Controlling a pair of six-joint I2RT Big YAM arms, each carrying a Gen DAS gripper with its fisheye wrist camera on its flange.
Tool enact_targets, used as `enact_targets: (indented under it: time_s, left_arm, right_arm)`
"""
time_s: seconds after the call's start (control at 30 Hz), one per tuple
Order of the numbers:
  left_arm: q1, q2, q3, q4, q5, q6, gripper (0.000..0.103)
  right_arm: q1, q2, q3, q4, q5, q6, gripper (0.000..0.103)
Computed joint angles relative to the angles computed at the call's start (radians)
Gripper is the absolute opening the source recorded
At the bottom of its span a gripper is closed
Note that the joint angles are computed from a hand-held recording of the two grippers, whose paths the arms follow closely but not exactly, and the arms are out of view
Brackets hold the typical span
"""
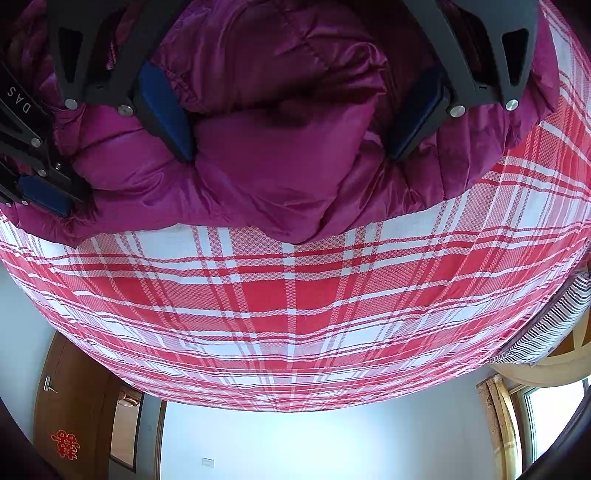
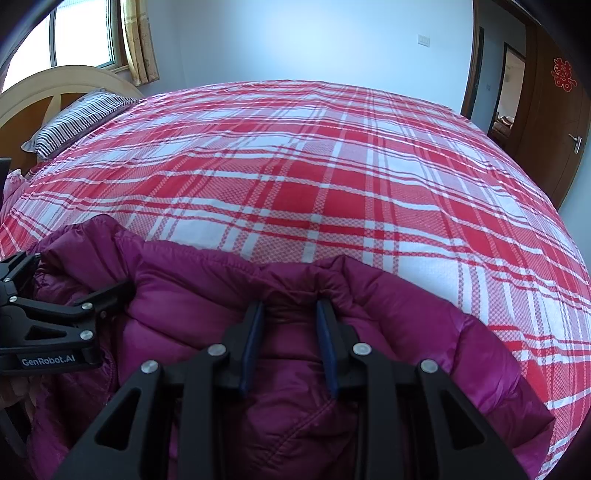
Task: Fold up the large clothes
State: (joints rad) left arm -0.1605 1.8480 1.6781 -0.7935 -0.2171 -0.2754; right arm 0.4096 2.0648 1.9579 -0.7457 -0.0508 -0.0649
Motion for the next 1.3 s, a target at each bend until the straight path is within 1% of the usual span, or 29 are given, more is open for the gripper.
enact_targets:
  time_s: [0.1, 0.2, 0.23, 0.27, 0.3, 0.33, 0.37, 0.4, 0.43, 0.47, 0.5, 0.6, 0.63, 0.73, 0.8, 0.83, 0.9, 0.93, 1.0, 1.03, 1.1, 1.17, 1.2, 1.23, 1.27, 1.3]
  left_arm:
    - [0.001, 0.004, 0.011, -0.012, 0.003, 0.003, 0.103]
    - [0.019, -0.008, 0.037, -0.071, 0.066, 0.003, 0.102]
    - [0.025, -0.036, 0.027, -0.078, 0.069, -0.006, 0.102]
    - [0.039, -0.104, -0.025, -0.037, 0.095, -0.019, 0.102]
    - [0.046, -0.147, -0.061, -0.008, 0.117, -0.02, 0.102]
    - [0.059, -0.232, -0.132, 0.026, 0.142, -0.012, 0.102]
    - [0.066, -0.299, -0.187, 0.034, 0.151, -0.011, 0.102]
    - [0.073, -0.372, -0.251, 0.041, 0.175, -0.011, 0.102]
    - [0.078, -0.45, -0.323, 0.05, 0.198, -0.008, 0.102]
    - [0.079, -0.527, -0.395, 0.051, 0.211, -0.007, 0.102]
    - [0.077, -0.602, -0.463, 0.039, 0.217, -0.001, 0.102]
    - [0.046, -0.793, -0.632, -0.005, 0.203, 0.008, 0.102]
    - [0.03, -0.883, -0.709, -0.035, 0.195, -0.007, 0.102]
    - [-0.024, -1.045, -0.837, -0.098, 0.186, -0.069, 0.102]
    - [-0.101, -1.172, -0.917, -0.155, 0.143, -0.139, 0.102]
    - [-0.145, -1.207, -0.942, -0.17, 0.122, -0.171, 0.102]
    - [-0.211, -1.261, -0.973, -0.197, 0.107, -0.227, 0.102]
    - [-0.236, -1.285, -0.992, -0.201, 0.109, -0.253, 0.102]
    - [-0.276, -1.324, -1.029, -0.211, 0.111, -0.309, 0.102]
    - [-0.287, -1.328, -1.034, -0.21, 0.099, -0.317, 0.102]
    - [-0.359, -1.345, -1.045, -0.212, 0.026, -0.334, 0.102]
    - [-0.395, -1.348, -1.051, -0.207, 0.02, -0.349, 0.102]
    - [-0.39, -1.347, -1.055, -0.198, 0.032, -0.347, 0.101]
    - [-0.4, -1.35, -1.058, -0.193, 0.038, -0.35, 0.098]
    - [-0.428, -1.355, -1.061, -0.195, 0.026, -0.356, 0.092]
    - [-0.46, -1.359, -1.061, -0.206, 0.0, -0.368, 0.072]
  right_arm:
    - [-0.001, 0.005, 0.012, -0.011, -0.002, -0.003, 0.031]
    - [-0.002, 0.004, 0.031, -0.043, -0.007, -0.028, 0.032]
    - [-0.007, -0.014, 0.02, -0.045, -0.022, -0.042, 0.035]
    - [-0.02, -0.055, -0.019, -0.021, -0.058, -0.031, 0.039]
    - [-0.036, -0.099, -0.061, 0.0, -0.095, -0.012, 0.051]
    - [-0.047, -0.135, -0.095, 0.012, -0.118, -0.005, 0.067]
    - [-0.063, -0.182, -0.139, 0.021, -0.146, -0.005, 0.071]
    - [-0.083, -0.236, -0.188, 0.016, -0.183, -0.022, 0.075]
    - [-0.108, -0.297, -0.243, -0.013, -0.22, -0.053, 0.076]
    - [-0.123, -0.337, -0.281, -0.029, -0.232, -0.07, 0.076]
    - [-0.153, -0.409, -0.355, -0.057, -0.244, -0.102, 0.076]
    - [-0.217, -0.572, -0.532, -0.102, -0.26, -0.165, 0.079]
    - [-0.245, -0.64, -0.606, -0.122, -0.263, -0.188, 0.079]
    - [-0.325, -0.784, -0.76, -0.189, -0.318, -0.234, 0.079]
    - [-0.367, -0.877, -0.852, -0.227, -0.341, -0.251, 0.079]
    - [-0.383, -0.927, -0.899, -0.248, -0.343, -0.254, 0.08]
    - [-0.396, -1.006, -0.969, -0.274, -0.355, -0.247, 0.08]
    - [-0.403, -1.055, -1.013, -0.285, -0.371, -0.241, 0.08]
    - [-0.401, -1.117, -1.071, -0.291, -0.391, -0.224, 0.08]
    - [-0.388, -1.149, -1.105, -0.287, -0.386, -0.208, 0.08]
    - [-0.359, -1.185, -1.155, -0.266, -0.38, -0.161, 0.08]
    - [-0.328, -1.213, -1.205, -0.243, -0.401, -0.124, 0.079]
    - [-0.307, -1.223, -1.22, -0.225, -0.395, -0.094, 0.074]
    - [-0.283, -1.234, -1.237, -0.204, -0.386, -0.061, 0.069]
    - [-0.253, -1.253, -1.255, -0.18, -0.359, -0.027, 0.068]
    - [-0.22, -1.274, -1.27, -0.154, -0.324, -0.001, 0.058]
